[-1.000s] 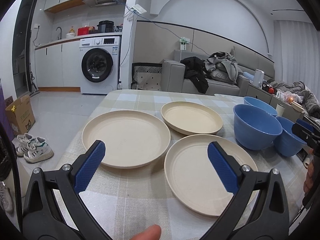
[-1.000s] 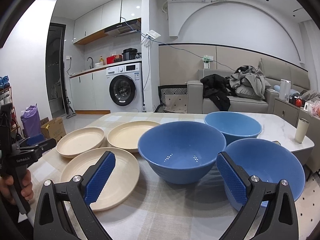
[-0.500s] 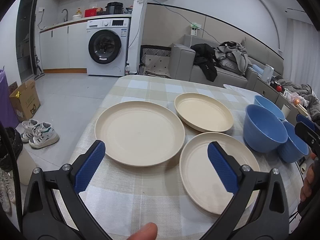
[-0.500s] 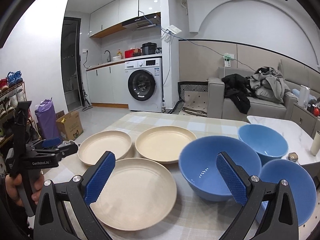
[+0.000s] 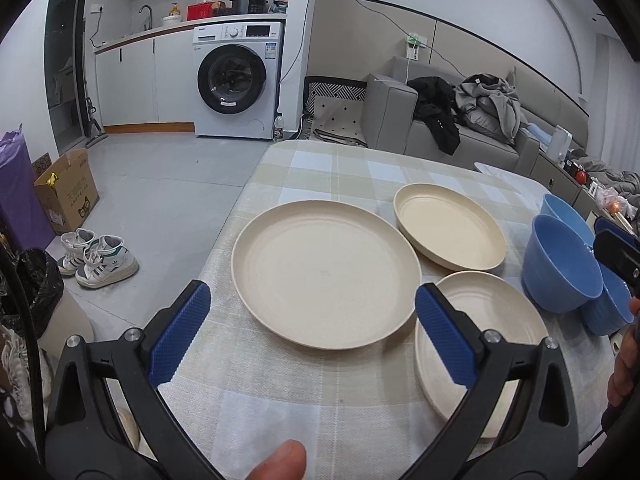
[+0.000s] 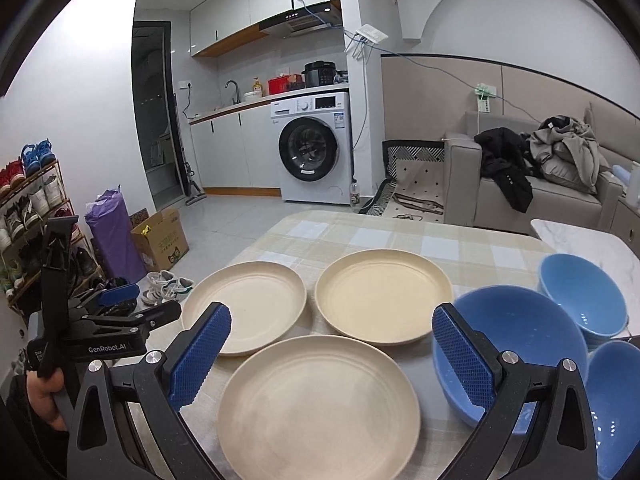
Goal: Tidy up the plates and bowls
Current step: 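Move the left tool toward the large cream plate while the right tool approaches another cream plate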
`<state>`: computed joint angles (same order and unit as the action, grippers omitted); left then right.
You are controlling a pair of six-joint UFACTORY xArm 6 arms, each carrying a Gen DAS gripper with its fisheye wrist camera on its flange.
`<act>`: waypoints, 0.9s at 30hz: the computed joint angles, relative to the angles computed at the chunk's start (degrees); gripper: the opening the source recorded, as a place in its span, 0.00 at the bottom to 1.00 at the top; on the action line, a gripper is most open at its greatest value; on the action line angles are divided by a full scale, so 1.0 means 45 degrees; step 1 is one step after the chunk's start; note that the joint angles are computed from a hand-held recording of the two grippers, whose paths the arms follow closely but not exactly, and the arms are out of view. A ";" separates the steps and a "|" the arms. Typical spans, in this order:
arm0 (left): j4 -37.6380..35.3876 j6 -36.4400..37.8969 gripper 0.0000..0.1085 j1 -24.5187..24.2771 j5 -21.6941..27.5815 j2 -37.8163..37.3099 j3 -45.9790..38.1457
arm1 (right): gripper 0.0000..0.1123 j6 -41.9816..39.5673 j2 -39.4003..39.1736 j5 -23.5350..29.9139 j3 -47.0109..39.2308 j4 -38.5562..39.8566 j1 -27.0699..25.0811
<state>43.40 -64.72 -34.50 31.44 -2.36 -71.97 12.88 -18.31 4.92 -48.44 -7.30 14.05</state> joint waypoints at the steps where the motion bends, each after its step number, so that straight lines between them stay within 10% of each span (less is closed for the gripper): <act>1: -0.0137 0.0152 0.94 0.0067 0.0025 0.0092 -0.0084 | 0.91 -0.0020 0.0276 0.0075 -0.0260 0.0036 0.0091; 27: -0.3218 0.2962 0.94 0.1825 0.0508 0.2853 -0.2321 | 0.91 -0.4816 0.5488 0.2209 -0.5179 0.5274 0.0699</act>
